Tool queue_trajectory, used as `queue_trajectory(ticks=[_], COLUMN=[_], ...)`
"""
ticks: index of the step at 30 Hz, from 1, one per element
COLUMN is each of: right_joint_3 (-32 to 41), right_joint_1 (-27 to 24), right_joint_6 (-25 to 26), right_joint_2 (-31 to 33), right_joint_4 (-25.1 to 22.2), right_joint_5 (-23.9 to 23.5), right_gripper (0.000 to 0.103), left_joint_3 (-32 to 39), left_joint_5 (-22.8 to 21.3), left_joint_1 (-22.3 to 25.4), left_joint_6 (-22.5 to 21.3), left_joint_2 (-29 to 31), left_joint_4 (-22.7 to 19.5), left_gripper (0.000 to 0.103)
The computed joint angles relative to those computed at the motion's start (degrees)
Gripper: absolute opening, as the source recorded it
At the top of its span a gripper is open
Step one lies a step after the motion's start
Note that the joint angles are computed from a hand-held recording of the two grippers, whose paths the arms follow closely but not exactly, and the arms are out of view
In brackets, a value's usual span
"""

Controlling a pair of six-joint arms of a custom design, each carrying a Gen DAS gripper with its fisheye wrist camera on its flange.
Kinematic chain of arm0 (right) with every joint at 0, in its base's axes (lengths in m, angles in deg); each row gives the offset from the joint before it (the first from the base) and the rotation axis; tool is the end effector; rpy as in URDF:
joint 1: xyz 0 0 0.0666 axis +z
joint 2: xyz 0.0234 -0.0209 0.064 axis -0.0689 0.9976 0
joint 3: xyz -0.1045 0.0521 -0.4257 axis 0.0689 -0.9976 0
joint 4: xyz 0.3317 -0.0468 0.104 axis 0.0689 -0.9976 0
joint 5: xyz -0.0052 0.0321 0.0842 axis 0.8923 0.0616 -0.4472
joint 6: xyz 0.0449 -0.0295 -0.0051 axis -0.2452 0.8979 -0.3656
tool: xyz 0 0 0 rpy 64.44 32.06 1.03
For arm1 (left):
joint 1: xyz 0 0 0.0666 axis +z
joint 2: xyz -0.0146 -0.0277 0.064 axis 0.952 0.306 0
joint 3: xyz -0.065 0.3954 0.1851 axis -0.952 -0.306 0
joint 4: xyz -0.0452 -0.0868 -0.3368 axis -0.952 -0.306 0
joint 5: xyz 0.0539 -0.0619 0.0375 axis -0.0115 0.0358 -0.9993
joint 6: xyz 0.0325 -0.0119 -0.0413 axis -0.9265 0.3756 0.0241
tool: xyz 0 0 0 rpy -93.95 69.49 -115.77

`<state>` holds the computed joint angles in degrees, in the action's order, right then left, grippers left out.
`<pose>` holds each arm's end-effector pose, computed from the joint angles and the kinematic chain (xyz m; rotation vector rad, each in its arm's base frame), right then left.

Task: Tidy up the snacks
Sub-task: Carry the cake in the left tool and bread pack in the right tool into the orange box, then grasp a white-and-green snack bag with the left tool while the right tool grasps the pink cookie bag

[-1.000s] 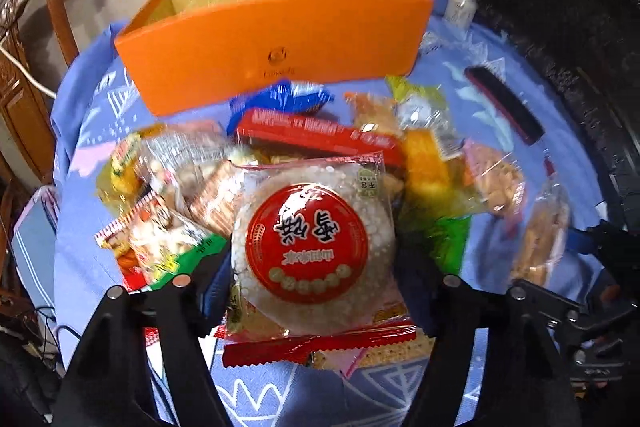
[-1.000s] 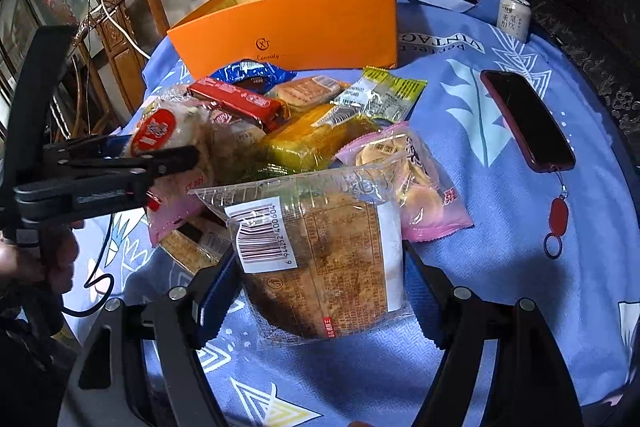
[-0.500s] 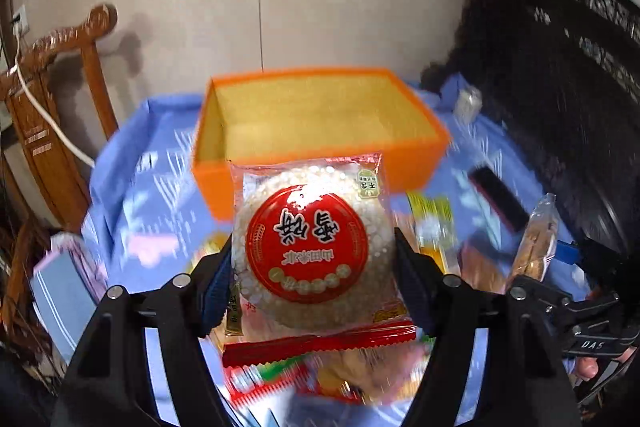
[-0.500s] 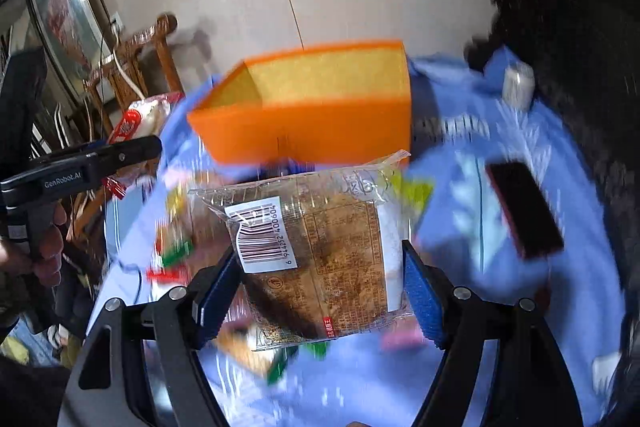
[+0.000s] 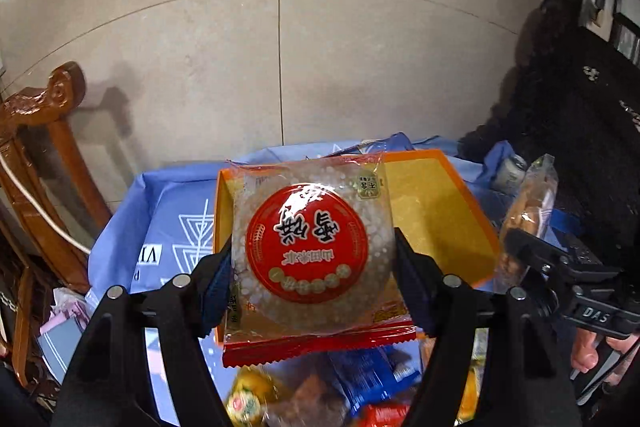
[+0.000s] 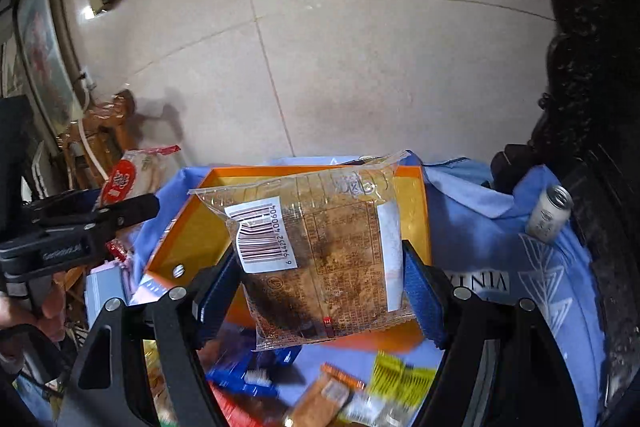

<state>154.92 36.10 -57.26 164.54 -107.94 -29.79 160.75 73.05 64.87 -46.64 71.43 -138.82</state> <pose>0.3245 0.2448 0.5321 0.4592 2.2381 0.0083 0.4691 -0.0747 0.5462 0.8218 2.2634 -0.3573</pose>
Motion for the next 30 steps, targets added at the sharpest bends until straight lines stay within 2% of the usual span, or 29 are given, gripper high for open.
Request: queue_trajectory(ticks=[3,7,9,10,12,17,22,24,30], right_joint_3=[0.38,1.56,2.53,3.35,4.1,4.15,1.33,-0.17,-4.3], right_joint_1=[-3.53,-5.74,-6.27,-5.91,-5.05,-0.77,5.38,7.77,17.41], right_joint_6=[2.32,3.55,4.02,4.06,4.72,7.33,7.52,6.11,-3.24], right_joint_2=[2.03,4.22,5.33,5.7,5.55,3.49,1.75,1.29,1.6], right_joint_4=[1.41,1.64,0.88,-0.11,-0.27,0.73,1.0,0.89,-0.17], right_joint_5=[-3.42,-5.85,-6.56,-5.97,-4.59,-3.25,-5.21,-6.43,-8.38], right_gripper=[0.077,0.078,0.08,0.091,0.096,0.096,0.095,0.095,0.095], left_joint_3=[1.05,1.74,2.05,1.64,1.33,1.34,-4.1,-7.2,-15.79], left_joint_5=[-1.73,-4.06,-5.68,-7.18,-8.59,-5.5,-2.07,-0.71,3.21], left_joint_1=[-1.16,-2.25,-2.71,-2.84,-2.67,0.15,4.54,6.7,14.44], left_joint_6=[0.51,0.55,0.44,0.85,1.02,0.99,-1.94,-3.47,-8.9], left_joint_2=[2.1,4.14,4.74,4.55,3.96,2.6,-1.76,-4.01,-10.2], left_joint_4=[0.83,1.18,1.21,2.43,3.25,1.34,0.98,0.8,-1.32], left_gripper=[0.069,0.071,0.092,0.099,0.099,0.099,0.099,0.099,0.099])
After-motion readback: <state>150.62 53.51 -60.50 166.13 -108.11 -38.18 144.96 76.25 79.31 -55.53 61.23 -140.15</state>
